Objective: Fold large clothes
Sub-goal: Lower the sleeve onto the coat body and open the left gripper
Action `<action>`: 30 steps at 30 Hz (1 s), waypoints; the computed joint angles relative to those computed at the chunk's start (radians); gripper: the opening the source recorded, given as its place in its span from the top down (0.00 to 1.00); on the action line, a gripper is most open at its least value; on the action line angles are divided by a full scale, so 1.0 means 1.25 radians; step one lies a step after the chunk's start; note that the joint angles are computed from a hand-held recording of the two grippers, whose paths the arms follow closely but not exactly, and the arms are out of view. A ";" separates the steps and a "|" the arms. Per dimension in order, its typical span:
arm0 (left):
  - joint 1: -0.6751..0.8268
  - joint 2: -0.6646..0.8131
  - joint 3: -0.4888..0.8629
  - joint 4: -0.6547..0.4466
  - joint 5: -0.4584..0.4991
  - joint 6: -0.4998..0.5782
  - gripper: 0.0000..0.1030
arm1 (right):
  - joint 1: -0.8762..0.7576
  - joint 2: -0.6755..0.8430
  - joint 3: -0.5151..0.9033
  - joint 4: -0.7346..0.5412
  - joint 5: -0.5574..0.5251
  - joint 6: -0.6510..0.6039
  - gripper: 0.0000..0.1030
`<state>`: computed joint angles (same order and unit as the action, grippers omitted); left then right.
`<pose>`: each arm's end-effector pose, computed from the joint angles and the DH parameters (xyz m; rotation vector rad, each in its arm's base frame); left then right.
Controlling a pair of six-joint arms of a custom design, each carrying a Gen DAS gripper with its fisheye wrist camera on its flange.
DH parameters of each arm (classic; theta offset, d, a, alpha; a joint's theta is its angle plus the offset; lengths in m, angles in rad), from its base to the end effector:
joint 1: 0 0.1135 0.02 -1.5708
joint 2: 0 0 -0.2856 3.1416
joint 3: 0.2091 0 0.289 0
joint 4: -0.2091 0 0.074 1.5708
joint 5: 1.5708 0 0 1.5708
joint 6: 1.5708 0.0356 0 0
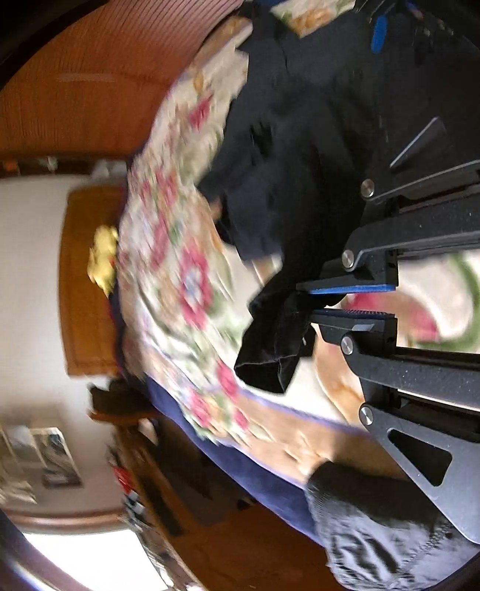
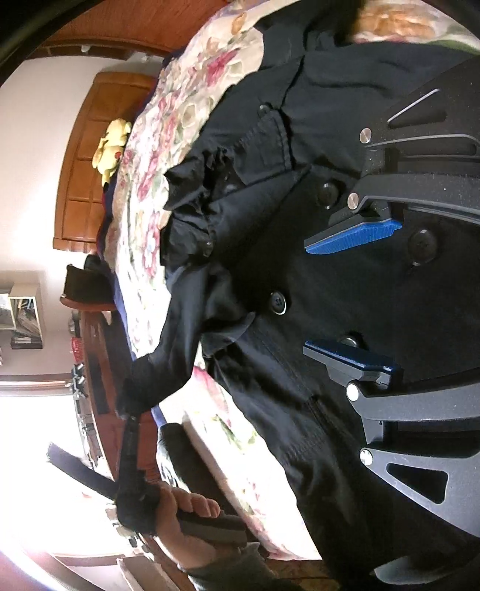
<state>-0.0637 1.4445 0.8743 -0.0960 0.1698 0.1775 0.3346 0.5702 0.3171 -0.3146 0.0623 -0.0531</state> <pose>0.3391 -0.0277 0.2273 0.3593 2.1996 -0.1277 0.1525 0.0507 0.1961 -0.3761 2.1055 0.0985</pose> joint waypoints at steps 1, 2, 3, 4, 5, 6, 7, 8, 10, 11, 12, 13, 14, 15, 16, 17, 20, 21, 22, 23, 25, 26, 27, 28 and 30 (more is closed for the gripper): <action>-0.024 -0.034 -0.015 -0.001 -0.005 -0.003 0.93 | -0.009 -0.023 -0.003 -0.014 -0.004 -0.004 0.51; -0.045 -0.062 -0.028 -0.004 -0.005 -0.007 0.93 | -0.022 -0.053 -0.005 -0.033 -0.009 -0.008 0.51; -0.068 -0.088 -0.040 -0.005 -0.004 -0.011 0.93 | -0.035 -0.079 -0.007 -0.051 -0.013 -0.012 0.51; -0.098 -0.117 -0.056 -0.005 -0.008 -0.017 0.93 | -0.051 -0.111 -0.010 -0.071 -0.017 -0.018 0.51; -0.119 -0.133 -0.063 -0.007 -0.015 -0.019 0.93 | -0.062 -0.135 -0.011 -0.089 -0.019 -0.022 0.51; -0.144 -0.154 -0.074 -0.009 -0.020 -0.022 0.93 | -0.076 -0.162 -0.012 -0.110 -0.023 -0.026 0.51; -0.168 -0.172 -0.084 -0.012 -0.022 -0.024 0.93 | -0.092 -0.187 -0.014 -0.128 -0.030 -0.028 0.51; -0.190 -0.188 -0.091 -0.017 -0.024 -0.026 0.93 | -0.108 -0.210 -0.014 -0.147 -0.038 -0.028 0.51; -0.235 -0.226 -0.111 -0.024 -0.034 -0.030 0.93 | -0.160 -0.247 -0.014 -0.179 -0.072 -0.040 0.51; -0.248 -0.239 -0.118 -0.025 -0.037 -0.031 0.93 | -0.187 -0.264 -0.014 -0.193 -0.090 -0.047 0.51; -0.262 -0.250 -0.125 -0.027 -0.040 -0.033 0.93 | -0.207 -0.279 -0.015 -0.206 -0.102 -0.052 0.51; -0.276 -0.259 -0.132 -0.027 -0.044 -0.035 0.93 | -0.225 -0.297 -0.015 -0.223 -0.112 -0.057 0.51; -0.288 -0.267 -0.139 -0.027 -0.048 -0.034 0.93 | -0.231 -0.303 -0.015 -0.227 -0.114 -0.056 0.51; -0.298 -0.274 -0.146 -0.026 -0.050 -0.035 0.93 | -0.259 -0.312 -0.012 -0.237 -0.135 -0.064 0.51; -0.307 -0.280 -0.154 -0.029 -0.050 -0.038 0.93 | -0.288 -0.325 -0.013 -0.246 -0.160 -0.074 0.51; -0.318 -0.280 -0.158 -0.028 -0.052 -0.043 0.93 | -0.315 -0.336 -0.013 -0.257 -0.180 -0.082 0.51; -0.348 -0.295 -0.194 -0.017 -0.079 -0.042 0.93 | -0.366 -0.341 -0.010 -0.267 -0.214 -0.094 0.51; -0.357 -0.303 -0.212 -0.012 -0.089 -0.047 0.93 | -0.357 -0.333 -0.010 -0.259 -0.203 -0.087 0.51; -0.355 -0.309 -0.231 -0.002 -0.083 -0.053 0.93 | -0.361 -0.338 -0.010 -0.263 -0.203 -0.086 0.51; -0.352 -0.312 -0.248 0.006 -0.075 -0.060 0.93 | -0.381 -0.340 -0.006 -0.270 -0.219 -0.094 0.51; -0.339 -0.329 -0.288 0.022 -0.061 -0.077 0.93 | -0.383 -0.350 -0.006 -0.276 -0.219 -0.090 0.51; -0.335 -0.343 -0.309 0.029 -0.058 -0.085 0.93 | -0.392 -0.351 -0.007 -0.277 -0.227 -0.093 0.51; -0.338 -0.353 -0.324 0.034 -0.062 -0.092 0.93 | -0.382 -0.358 -0.008 -0.281 -0.218 -0.088 0.51; -0.338 -0.367 -0.340 0.038 -0.067 -0.096 0.93 | -0.365 -0.361 -0.010 -0.281 -0.201 -0.079 0.51; -0.338 -0.391 -0.363 0.034 -0.071 -0.104 0.93 | -0.361 -0.368 -0.013 -0.288 -0.197 -0.080 0.51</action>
<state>-0.4861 0.9555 0.4208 -0.0533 0.0811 0.0474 -0.1166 0.1102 0.3009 -0.6743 -0.1838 -0.1527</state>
